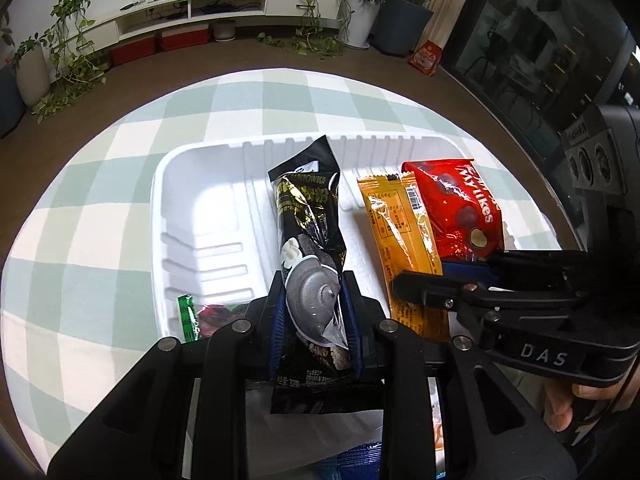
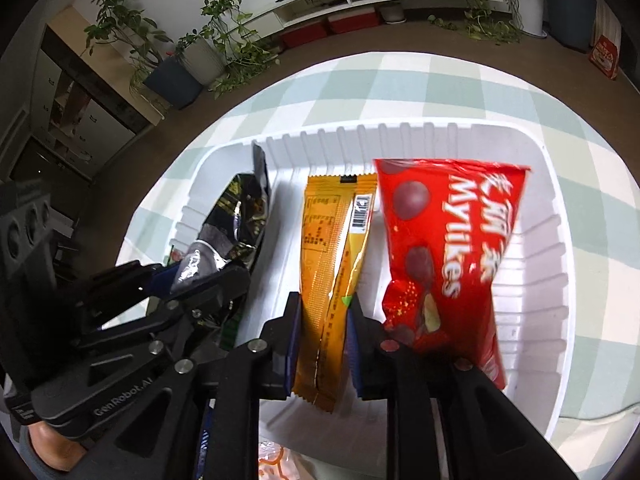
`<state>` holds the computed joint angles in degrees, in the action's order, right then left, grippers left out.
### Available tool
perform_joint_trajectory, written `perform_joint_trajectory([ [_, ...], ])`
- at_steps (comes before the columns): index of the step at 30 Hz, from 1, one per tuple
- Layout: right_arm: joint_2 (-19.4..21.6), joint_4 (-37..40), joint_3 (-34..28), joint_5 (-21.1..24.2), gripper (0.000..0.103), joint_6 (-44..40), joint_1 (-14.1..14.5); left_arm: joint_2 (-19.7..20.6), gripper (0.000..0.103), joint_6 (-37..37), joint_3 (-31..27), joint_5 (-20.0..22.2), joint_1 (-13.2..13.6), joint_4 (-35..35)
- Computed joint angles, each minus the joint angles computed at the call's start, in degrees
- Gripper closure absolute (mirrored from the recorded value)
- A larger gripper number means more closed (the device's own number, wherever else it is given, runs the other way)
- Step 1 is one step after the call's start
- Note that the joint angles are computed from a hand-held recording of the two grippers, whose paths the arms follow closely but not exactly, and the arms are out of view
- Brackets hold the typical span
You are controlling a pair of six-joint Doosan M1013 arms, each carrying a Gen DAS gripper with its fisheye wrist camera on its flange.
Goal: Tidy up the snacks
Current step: 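Lower the black pack with the left tool while the right tool lowers the orange bar into the tray, then grasp the pink candy pack with the left tool and lift it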
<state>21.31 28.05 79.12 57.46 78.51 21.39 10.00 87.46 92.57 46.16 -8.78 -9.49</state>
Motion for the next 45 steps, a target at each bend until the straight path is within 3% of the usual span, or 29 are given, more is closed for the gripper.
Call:
perform_joint_trajectory([
  [3,-0.2,0.1,0.3,-0.4,0.069,-0.5,0.0,-0.4,0.077,-0.9,0.3,-0.2,-0.1,0.8],
  [5,-0.4,-0.4,0.4,-1.1,0.057,-0.2,0.1,-1.1,0.069,-1.8,0.7,-0.7,-0.2,1.5],
  [6,-0.6,-0.5,0.6,-1.4,0.057,0.0,0.1,-1.4,0.055,-2.5,0.9,-1.1,-0.3,2.0],
  [7,-0.6,-0.5,0.6,-1.6,0.057,0.2,0.1,-1.9,0.047,-3.0,1.2,-1.6,-0.2,2.1],
  [13,-2.8,0.5,2.1,-3.1,0.055,-0.7,-0.6,-3.9,0.043,-4.3,2.1,-2.8,-0.4,3.0],
  [20,-8.1,8.2,6.5,-5.5,0.028,-5.6,-3.2,-9.5,0.017,-8.1,5.1,-4.7,-1.6,7.3],
  [25,-14.8,14.0,13.4,-11.3,0.014,-12.3,-4.9,-16.2,0.015,-14.2,10.1,-6.9,-3.6,14.6],
  [28,-18.9,15.1,18.1,-14.9,0.013,-15.8,-5.2,-20.1,0.015,-17.2,14.0,-6.8,-4.9,17.1],
  [32,-23.8,9.7,24.2,-20.7,0.013,-13.3,-4.1,-23.9,0.015,-32.9,18.6,0.5,-10.1,29.7],
  [34,-25.7,5.9,26.9,-22.4,0.014,-9.1,-3.3,-26.0,0.015,-41.5,21.5,2.3,-14.2,37.4],
  [37,-27.1,3.4,30.0,-24.0,0.025,-3.4,-2.4,-27.0,0.015,-50.3,24.0,6.5,-20.8,47.2],
  [40,-27.3,-5.3,31.1,-24.7,0.039,3.1,-0.2,-25.8,0.015,-54.5,24.6,11.7,-25.6,53.1],
  [45,-27.1,-10.1,32.0,-25.7,0.041,5.8,1.1,-23.8,0.015,-55.3,24.5,13.1,-26.2,53.3],
])
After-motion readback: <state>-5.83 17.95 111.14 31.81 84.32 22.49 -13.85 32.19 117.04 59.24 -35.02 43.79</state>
